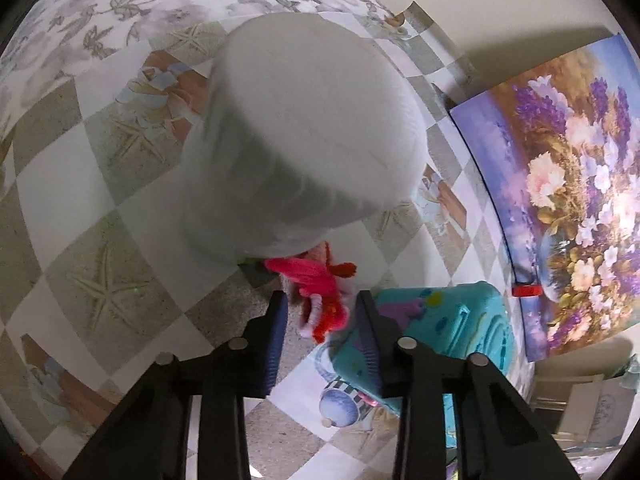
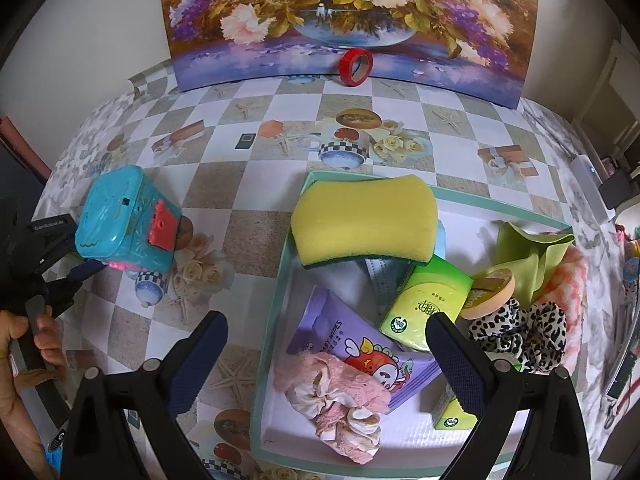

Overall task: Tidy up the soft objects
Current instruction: 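Grasp the red plush toy with the left gripper, then reach the right gripper to the red tape roll and grasp it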

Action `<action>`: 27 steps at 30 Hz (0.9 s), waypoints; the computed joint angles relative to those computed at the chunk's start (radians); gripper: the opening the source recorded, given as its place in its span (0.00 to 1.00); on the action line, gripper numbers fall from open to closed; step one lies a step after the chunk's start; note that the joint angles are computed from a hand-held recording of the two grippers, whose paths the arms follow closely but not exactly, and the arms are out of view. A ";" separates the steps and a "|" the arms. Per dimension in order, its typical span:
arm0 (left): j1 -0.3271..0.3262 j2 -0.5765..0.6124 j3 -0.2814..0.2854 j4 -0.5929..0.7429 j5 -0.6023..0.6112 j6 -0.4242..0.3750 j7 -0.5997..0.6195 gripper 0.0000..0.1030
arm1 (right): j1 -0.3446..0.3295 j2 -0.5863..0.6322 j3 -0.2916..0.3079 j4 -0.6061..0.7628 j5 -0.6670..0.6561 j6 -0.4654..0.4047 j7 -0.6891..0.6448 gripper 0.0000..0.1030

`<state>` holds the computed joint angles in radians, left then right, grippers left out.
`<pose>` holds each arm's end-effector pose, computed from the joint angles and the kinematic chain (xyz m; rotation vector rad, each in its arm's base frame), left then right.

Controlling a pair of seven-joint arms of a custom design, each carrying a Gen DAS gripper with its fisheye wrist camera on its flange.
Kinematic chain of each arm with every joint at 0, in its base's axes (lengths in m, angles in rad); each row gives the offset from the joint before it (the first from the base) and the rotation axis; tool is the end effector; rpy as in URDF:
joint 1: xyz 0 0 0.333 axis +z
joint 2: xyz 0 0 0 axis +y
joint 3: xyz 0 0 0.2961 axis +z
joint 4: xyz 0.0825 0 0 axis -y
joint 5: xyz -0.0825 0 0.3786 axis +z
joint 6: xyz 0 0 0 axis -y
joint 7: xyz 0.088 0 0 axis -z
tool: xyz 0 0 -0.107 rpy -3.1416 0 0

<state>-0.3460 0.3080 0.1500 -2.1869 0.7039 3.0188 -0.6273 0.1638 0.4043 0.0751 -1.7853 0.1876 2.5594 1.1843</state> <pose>0.5571 -0.1612 0.2782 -2.9112 0.3896 -0.8501 0.6518 0.1512 0.3528 -2.3658 1.4418 -0.2456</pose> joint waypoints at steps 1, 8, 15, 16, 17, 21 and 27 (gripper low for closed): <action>-0.015 0.004 0.021 -0.002 0.020 0.019 -0.031 0.29 | -0.001 0.000 0.001 0.000 0.002 0.000 0.000 0.98; -0.041 -0.013 0.062 -0.053 0.076 0.056 -0.096 0.14 | -0.002 0.000 0.001 0.000 0.004 0.000 -0.003 0.98; -0.058 -0.068 0.068 -0.075 0.189 0.021 -0.173 0.13 | 0.000 0.001 0.003 0.004 0.008 0.013 0.001 0.98; -0.054 -0.080 0.063 -0.078 0.215 0.014 -0.184 0.13 | 0.000 0.002 0.004 0.007 0.010 0.019 0.001 0.98; -0.043 -0.093 0.048 -0.080 0.224 0.000 -0.178 0.13 | -0.002 0.005 0.007 0.013 0.016 0.024 -0.001 0.98; 0.006 -0.146 -0.026 -0.084 0.210 -0.092 -0.101 0.13 | -0.013 0.026 0.017 0.057 0.046 0.035 -0.007 0.98; 0.070 -0.194 -0.121 -0.040 0.198 -0.221 0.067 0.13 | -0.031 0.069 0.038 0.148 0.078 0.069 -0.037 0.98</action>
